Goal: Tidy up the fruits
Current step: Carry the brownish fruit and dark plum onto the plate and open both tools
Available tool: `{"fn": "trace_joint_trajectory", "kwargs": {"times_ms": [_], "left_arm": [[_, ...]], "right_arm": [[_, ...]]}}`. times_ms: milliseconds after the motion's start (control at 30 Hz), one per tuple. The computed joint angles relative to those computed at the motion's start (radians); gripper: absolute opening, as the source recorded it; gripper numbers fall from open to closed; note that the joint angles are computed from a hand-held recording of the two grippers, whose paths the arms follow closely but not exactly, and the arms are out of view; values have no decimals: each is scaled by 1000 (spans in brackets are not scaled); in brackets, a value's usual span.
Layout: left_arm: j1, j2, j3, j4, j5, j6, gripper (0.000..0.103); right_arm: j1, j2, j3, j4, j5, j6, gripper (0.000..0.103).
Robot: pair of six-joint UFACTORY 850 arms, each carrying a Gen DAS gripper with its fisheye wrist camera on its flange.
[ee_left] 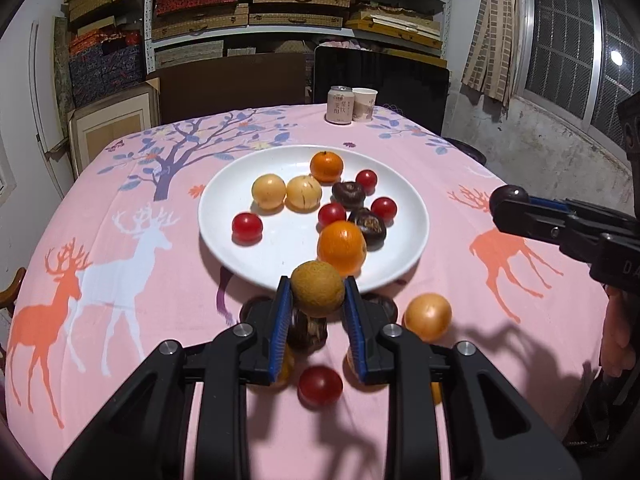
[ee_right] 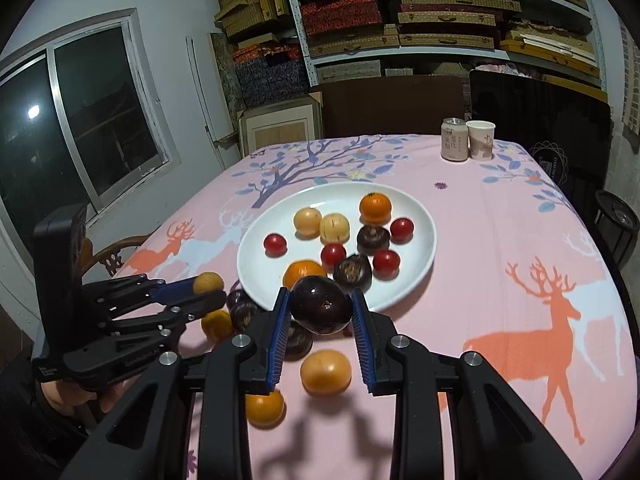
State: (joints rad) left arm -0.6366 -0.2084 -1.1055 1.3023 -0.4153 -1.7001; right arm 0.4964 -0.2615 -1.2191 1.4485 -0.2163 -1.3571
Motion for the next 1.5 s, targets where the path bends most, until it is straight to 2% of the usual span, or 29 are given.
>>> {"fn": "trace_joint_trajectory", "kwargs": {"times_ms": [333,633,833,1000,1100,1167,1200,1267,1400,1500], "left_arm": [[58,-73,-103,-55,18,99,25],[106,-140,-151,-145,65,184,25],[129,-184,-182,-220,92,258,25],[142,-206,-200,-278,99,314,26],[145,-210,-203,-298,103,330,26],[146,-210,-202,-293,102,321,29],[145,-207,-199,-269,99,295,41],[137,-186,-177,-133,80,152,55],[118,-120,-108,44,59,-22,56],[96,-67,-48,76,47,-50,60]], "right_arm": [[0,-100,-161,-298,-8,282,31],[17,-316,-464,-761,-144,714,31],[30,-477,-679,-913,-273,865,31],[44,-552,-768,-987,-304,949,31],[50,-567,-781,-992,-308,949,32],[52,-561,-770,-986,-295,937,45],[54,-548,-751,-995,-269,944,46],[49,-524,-719,-962,-249,918,46],[31,-437,-600,-864,-191,852,46],[20,-321,-429,-727,-124,717,46]]}}
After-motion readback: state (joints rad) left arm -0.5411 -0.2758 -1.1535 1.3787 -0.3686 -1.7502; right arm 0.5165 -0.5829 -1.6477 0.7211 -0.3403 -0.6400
